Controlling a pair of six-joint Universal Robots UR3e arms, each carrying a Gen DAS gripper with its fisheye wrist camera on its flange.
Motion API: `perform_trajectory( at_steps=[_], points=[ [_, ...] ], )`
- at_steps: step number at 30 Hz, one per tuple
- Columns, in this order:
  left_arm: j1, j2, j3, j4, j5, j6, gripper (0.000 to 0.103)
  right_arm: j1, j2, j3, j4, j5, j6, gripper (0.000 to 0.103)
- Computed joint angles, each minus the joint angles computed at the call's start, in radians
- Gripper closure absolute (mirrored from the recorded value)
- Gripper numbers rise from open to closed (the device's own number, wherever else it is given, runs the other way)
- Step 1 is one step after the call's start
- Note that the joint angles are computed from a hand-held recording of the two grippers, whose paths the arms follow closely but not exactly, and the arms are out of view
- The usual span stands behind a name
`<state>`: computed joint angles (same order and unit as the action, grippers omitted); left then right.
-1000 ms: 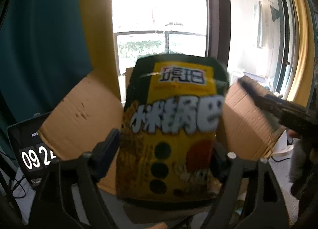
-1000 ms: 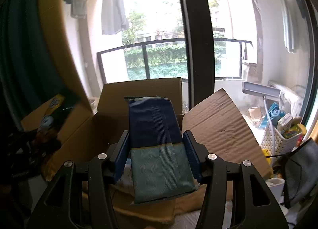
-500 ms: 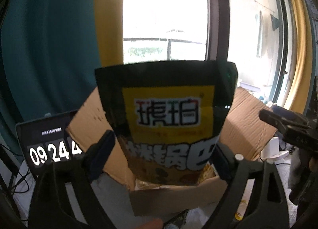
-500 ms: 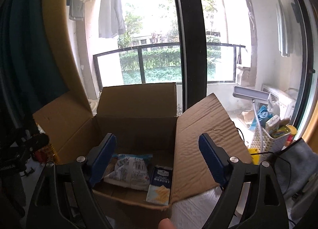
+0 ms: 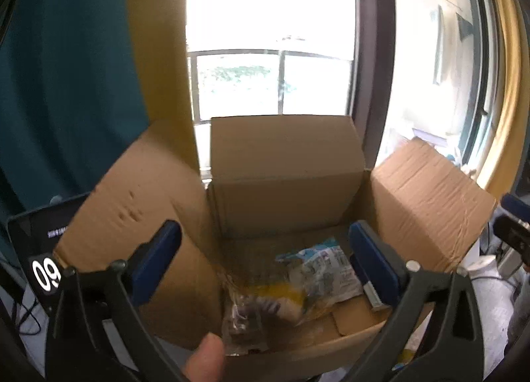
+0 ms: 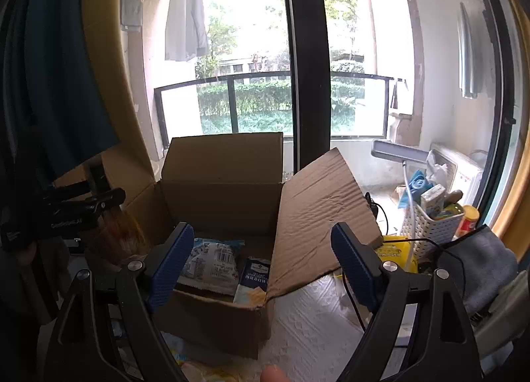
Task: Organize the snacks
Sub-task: 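Carry the blue-green packet and yellow bag into the box and release both, then grasp the orange bag with the right gripper while the left grasps another clear cracker pack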
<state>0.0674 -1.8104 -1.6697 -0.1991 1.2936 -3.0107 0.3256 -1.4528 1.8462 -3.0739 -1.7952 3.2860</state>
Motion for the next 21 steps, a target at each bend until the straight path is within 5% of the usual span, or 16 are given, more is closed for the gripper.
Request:
perform_trajectory(
  at_steps=[11, 21],
  points=[
    [0.031, 0.013, -0.002, 0.031, 0.002, 0.009, 0.001, 0.006, 0.134, -0.16, 0.042, 0.063, -0.013, 0.016],
    [0.093, 0.217, -0.206, 0.054, -0.096, 0.03, 0.001, 0.035, 0.049, -0.088, 0.062, 0.023, 0.0, 0.016]
  ],
)
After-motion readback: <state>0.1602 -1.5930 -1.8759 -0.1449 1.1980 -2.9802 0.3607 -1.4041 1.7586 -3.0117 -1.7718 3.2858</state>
